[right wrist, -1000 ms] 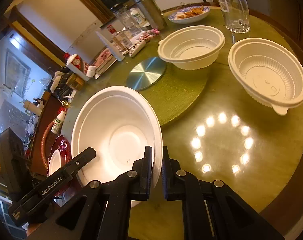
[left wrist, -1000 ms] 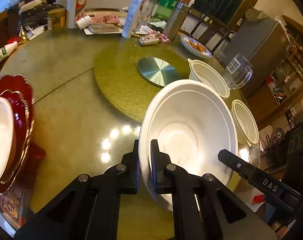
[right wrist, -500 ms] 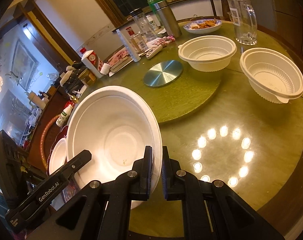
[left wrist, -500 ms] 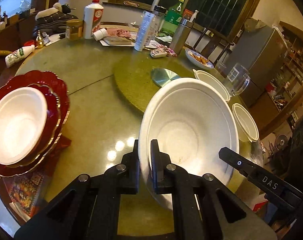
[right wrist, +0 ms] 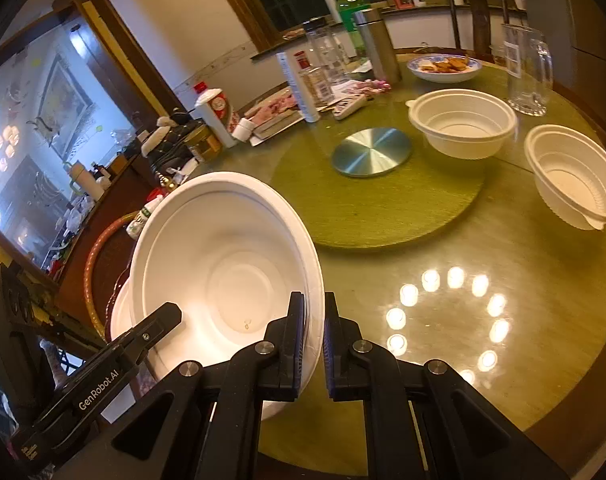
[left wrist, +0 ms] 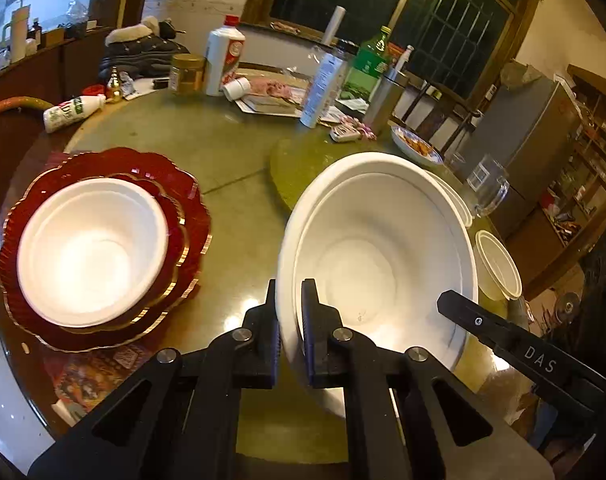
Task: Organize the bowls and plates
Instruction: 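Lift and carry the large white bowl with both tools to the plate stack, then lower the large white bowl onto the red plate stack with both tools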
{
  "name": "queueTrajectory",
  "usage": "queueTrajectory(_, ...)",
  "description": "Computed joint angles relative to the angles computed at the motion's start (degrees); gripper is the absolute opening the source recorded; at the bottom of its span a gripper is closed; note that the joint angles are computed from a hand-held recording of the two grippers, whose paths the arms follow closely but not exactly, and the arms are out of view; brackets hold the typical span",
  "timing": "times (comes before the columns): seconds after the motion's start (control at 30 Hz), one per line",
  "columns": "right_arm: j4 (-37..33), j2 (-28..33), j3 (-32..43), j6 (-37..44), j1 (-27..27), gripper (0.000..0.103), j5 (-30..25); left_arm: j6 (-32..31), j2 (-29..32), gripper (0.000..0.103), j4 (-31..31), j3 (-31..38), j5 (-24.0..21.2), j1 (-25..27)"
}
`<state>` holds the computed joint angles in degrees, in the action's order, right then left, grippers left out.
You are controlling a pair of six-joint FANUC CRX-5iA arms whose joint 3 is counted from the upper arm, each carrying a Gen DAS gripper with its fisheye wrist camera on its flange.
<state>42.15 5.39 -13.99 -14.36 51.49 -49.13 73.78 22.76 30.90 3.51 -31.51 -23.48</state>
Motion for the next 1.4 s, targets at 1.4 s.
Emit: queueTrajectory(1.4,-9.85,18.64,27.36,23.80,-0.89,0.008,2.20,7.77,-4.85,0.007,-3.54,-5.57,6.22,9.31)
